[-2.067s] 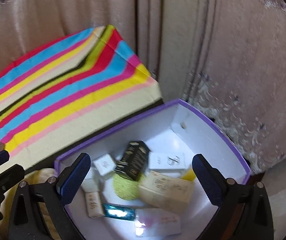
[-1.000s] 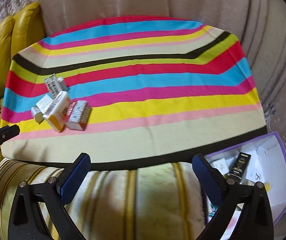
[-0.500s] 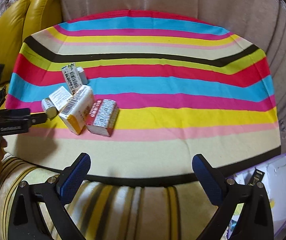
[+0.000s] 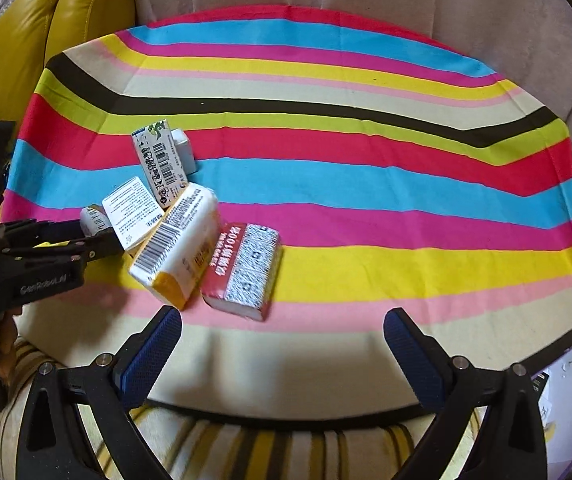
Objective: Organize objects
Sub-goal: 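Grasp the red QR-code box with the right gripper while the left grasps the white cylindrical box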
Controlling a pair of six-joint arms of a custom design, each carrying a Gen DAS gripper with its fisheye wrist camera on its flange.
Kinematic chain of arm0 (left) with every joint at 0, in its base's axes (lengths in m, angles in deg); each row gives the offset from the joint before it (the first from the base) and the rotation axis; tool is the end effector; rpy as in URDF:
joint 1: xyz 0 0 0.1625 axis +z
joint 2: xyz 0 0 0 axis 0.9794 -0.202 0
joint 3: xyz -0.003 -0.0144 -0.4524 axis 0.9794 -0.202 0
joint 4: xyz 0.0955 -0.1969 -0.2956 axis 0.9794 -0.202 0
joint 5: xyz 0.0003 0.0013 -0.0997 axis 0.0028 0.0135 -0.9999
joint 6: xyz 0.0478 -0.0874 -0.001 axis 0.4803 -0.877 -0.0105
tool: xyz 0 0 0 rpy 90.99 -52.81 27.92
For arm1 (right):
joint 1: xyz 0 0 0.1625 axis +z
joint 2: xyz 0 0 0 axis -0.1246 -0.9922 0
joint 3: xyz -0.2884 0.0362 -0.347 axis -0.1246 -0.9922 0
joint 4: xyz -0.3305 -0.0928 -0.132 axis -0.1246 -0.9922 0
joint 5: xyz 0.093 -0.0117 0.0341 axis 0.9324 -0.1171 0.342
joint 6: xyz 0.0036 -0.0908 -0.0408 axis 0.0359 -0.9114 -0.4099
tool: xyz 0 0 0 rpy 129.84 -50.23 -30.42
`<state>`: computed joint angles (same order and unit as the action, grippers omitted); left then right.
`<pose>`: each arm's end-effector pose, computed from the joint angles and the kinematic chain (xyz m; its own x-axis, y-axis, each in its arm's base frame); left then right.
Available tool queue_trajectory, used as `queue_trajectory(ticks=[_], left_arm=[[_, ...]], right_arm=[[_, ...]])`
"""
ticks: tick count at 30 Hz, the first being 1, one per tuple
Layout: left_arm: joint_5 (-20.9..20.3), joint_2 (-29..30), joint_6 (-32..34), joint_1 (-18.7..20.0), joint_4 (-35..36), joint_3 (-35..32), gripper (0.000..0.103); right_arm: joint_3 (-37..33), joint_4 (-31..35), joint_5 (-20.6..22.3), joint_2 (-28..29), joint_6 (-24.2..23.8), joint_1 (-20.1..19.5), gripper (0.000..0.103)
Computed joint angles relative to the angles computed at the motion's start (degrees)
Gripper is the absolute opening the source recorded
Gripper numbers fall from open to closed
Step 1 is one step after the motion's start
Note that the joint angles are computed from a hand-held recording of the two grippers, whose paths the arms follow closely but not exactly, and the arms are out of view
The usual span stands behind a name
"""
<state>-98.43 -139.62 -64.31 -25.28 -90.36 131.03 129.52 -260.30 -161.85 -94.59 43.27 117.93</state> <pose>-0.2056 -0.6047 0.1903 -0.7669 0.2044 -0.6083 0.4450 0.8524 -0.2745 0.2797 -0.5636 0.1709 -0.6812 -0.1251 0.7214 -0.4633 0.8366 -0.2924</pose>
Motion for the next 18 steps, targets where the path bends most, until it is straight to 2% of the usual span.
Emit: queue_trajectory(ticks=[7,14,17,18], left_arm=[[1.78,-2.16,-2.25,-1.24,-5.53,3.72,0.053],[2.2,-3.22,-3.17,-2.61,-10.3,6.76,0.053],[2.73,-3.59,-4.12,-3.36,-11.88,8.01,0.053],[2.74,-3.8,-4.36,-3.66,-12.66,8.51,0.053]], right_arm=[[-3.43,2.44,-1.47,2.47,1.98,-0.66,0.09],[-5.76,2.99,-1.96,4.58,1.54,-0.78,0.088],[-6.76,5.7,-1.89,5.06,2.94,-1.26,0.073],[-6.88,6.65,-1.45,4.95,3.38,-1.43,0.061]])
